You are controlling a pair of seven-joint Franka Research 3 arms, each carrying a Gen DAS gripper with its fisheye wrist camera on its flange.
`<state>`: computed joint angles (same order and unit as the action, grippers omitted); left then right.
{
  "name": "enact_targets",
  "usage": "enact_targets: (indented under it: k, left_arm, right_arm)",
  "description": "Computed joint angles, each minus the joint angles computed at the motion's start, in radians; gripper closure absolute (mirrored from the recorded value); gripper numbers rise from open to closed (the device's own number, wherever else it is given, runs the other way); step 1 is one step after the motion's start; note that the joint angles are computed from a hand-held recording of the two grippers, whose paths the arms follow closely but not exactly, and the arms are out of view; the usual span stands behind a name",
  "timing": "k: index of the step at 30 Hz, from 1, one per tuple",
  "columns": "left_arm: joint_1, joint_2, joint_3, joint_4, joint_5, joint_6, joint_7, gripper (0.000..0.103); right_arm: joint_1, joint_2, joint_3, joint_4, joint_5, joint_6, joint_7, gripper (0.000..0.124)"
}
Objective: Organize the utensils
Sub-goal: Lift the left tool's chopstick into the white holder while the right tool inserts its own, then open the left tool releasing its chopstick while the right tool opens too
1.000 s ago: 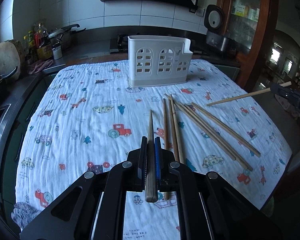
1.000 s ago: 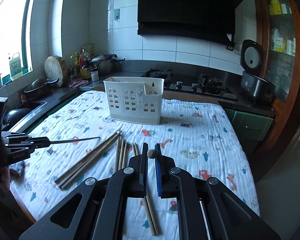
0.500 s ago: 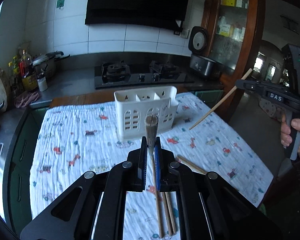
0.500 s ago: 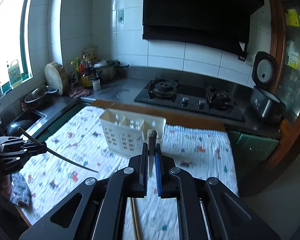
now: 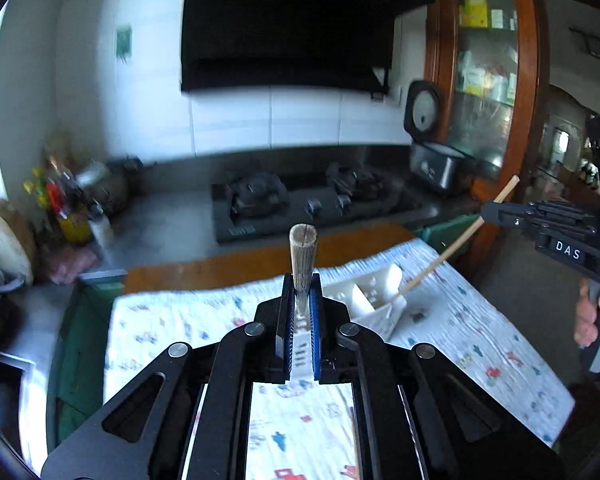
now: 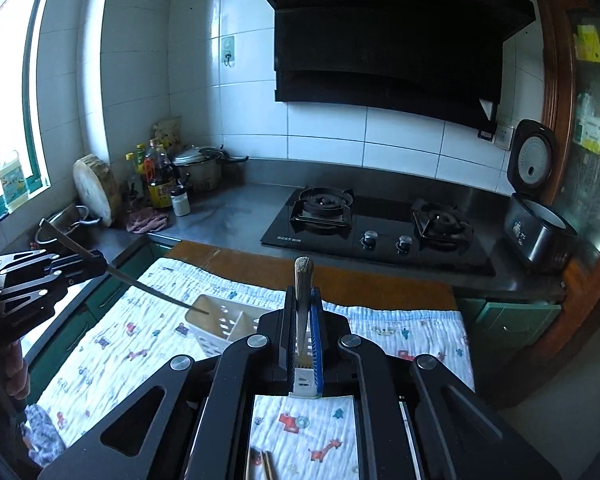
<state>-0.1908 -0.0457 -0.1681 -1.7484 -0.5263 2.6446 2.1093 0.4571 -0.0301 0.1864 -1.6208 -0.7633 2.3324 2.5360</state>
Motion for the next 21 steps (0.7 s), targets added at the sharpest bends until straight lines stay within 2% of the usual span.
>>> enact_targets:
  k: [4,8,17,20,21]
  left_arm:
    - [0.014,0.079,-0.011,0.064,0.052,-0.037,-0.053,0.097]
    - [0.039,0.133,-0.035,0.105,0.039,-0.078,-0.051,0.097]
    - [0.071,0.200,-0.074,0.128,0.070,-0.102,-0.087,0.096]
    - [0.078,0.200,-0.082,0.124,0.062,-0.096,-0.092,0.092]
    - [0.080,0.198,-0.082,0.122,0.063,-0.095,-0.096,0.082]
  right_arm:
    - [-0.003,0.038,-0.016,0.008,0.026,0.027,-0.012,0.117]
    - [0.000,0.071,-0.037,0.008,0.049,0.048,-0.012,0.117]
    - [0.011,0.094,-0.072,-0.021,0.079,0.059,-0.005,0.116]
    - [0.008,0.085,-0.074,-0.038,0.069,0.070,0.012,0.107]
    - [0.007,0.082,-0.073,-0.041,0.065,0.071,0.016,0.105]
